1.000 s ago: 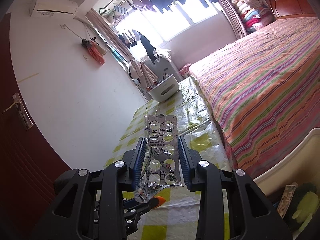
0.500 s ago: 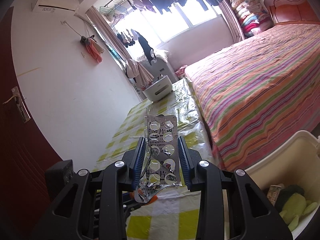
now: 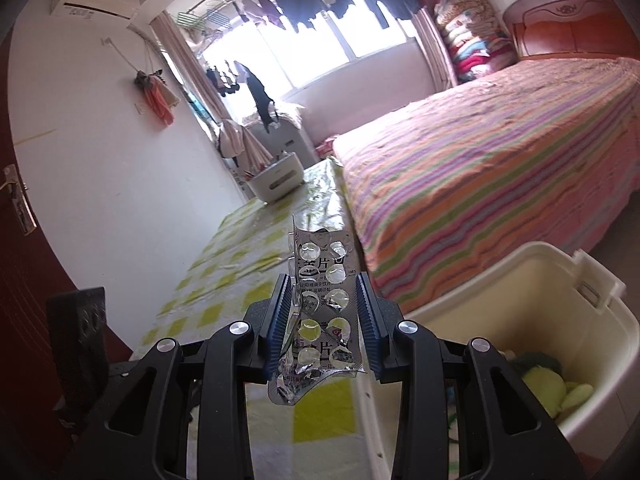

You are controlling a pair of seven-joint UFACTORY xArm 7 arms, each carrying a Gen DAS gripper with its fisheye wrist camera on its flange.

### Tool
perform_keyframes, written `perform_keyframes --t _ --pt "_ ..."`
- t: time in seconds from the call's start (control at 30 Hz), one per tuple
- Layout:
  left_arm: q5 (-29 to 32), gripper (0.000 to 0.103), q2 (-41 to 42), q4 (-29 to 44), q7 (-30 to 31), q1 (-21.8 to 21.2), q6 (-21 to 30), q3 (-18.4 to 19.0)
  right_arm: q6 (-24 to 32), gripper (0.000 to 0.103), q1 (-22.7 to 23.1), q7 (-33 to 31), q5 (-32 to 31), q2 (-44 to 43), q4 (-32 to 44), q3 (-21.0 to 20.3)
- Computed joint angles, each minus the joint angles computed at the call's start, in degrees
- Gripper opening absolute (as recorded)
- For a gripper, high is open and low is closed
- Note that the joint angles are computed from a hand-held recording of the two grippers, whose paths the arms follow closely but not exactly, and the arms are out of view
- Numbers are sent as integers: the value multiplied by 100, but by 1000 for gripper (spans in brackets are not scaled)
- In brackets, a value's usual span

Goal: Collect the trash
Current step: 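Carry the blister pack and orange peel over the basket, then drop the blister pack into the basket by opening the right tool, then release the orange peel into the basket with the left tool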

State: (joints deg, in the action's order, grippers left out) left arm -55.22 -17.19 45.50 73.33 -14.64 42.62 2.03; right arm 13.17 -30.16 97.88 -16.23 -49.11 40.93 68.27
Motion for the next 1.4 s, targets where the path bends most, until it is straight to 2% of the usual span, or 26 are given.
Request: perform_keyframes --t 0.17,0.5,0.6,0.67,0.8,0.97,1.2,1.4 --pt "-61 25 -48 -24 -44 -85 22 -65 147 32 143 139 38 -39 -142 -14" --pt "-164 26 -49 -11 -143 -312 86 -202 902 34 706 470 -102 -272 -368 -335" --pt "-172 26 -87 -47 -164 -363 75 -231 1135 40 1067 724 -120 -424 -638 -538" --pt "-169 26 -105 -73 -168 -395 50 -245 1135 51 1234 967 -164 -522 -825 -653" --pt "-132 26 -128 -91 -199 -441 59 -255 1287 51 1459 1330 -338 -672 -993 -822" --pt "-113 26 -220 -144 -242 -550 98 -288 1606 55 1534 1712 -541 -942 -885 -860" --pt "-181 27 -181 -116 -425 -747 83 -404 2287 60 1993 2171 -620 -1573 -1028 -956" --pt "-209 27 -55 -36 -585 -860 65 -530 2430 60 2026 2463 -682 -1572 -1015 -881"
